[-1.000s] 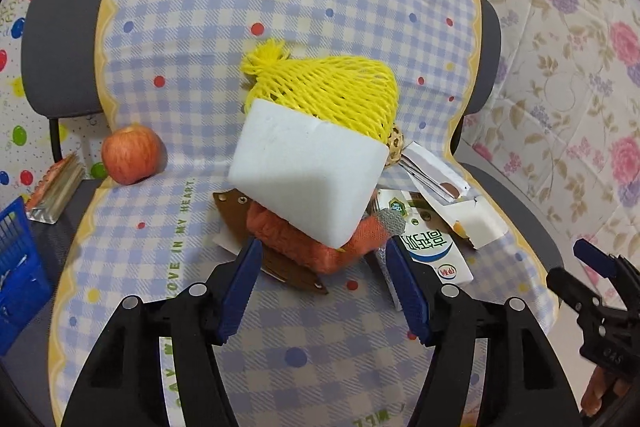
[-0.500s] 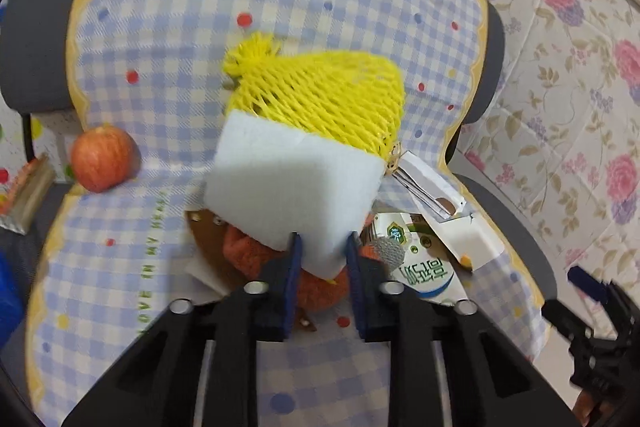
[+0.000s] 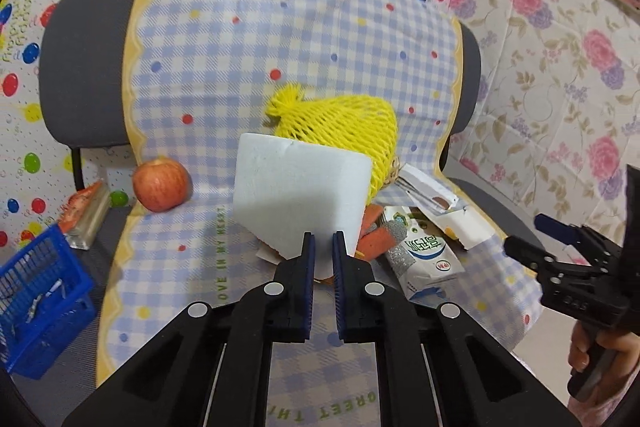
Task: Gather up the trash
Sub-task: 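Grasp the yellow foam net with right tool while left holds the foam block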
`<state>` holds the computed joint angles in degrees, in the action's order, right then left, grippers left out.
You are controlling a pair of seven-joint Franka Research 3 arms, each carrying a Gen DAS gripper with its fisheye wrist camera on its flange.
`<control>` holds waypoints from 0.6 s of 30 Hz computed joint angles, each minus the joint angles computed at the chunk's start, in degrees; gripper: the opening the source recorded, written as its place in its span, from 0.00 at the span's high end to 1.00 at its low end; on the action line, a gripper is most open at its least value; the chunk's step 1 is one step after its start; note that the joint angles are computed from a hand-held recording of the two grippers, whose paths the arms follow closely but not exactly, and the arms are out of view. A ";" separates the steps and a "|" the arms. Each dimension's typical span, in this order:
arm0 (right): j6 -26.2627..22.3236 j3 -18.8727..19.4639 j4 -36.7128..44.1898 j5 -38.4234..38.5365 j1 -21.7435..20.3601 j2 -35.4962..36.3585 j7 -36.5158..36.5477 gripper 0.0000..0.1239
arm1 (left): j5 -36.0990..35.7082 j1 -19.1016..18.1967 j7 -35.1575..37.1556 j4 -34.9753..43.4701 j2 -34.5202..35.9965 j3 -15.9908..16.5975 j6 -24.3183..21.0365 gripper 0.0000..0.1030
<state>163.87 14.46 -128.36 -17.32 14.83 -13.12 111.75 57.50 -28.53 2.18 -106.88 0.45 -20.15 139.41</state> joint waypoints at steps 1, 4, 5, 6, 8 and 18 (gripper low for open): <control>0.09 0.00 0.49 0.19 0.23 0.46 -0.29 0.38 | 0.33 -0.03 -0.17 -0.36 -0.58 -0.01 -0.40 0.91; 1.12 0.06 3.09 0.10 0.90 2.92 -0.43 0.38 | 1.41 0.06 0.07 -0.21 -1.42 -0.41 -3.28 0.91; 1.61 -0.05 3.83 0.02 1.20 3.67 -0.31 0.38 | 1.61 0.13 0.31 -0.24 -1.68 -0.48 -4.16 0.91; 2.13 -0.13 5.13 -0.15 1.50 4.90 -0.11 0.38 | 1.60 0.27 0.44 -0.32 -1.92 -0.50 -4.78 0.91; 3.03 -0.43 7.92 -1.15 2.16 7.59 0.95 0.38 | 1.66 0.68 0.26 -0.79 -2.50 -0.48 -5.58 0.91; 0.15 -3.14 26.65 14.60 7.01 24.91 -9.61 0.38 | -0.32 3.92 1.90 -1.49 -1.94 0.94 -4.14 0.91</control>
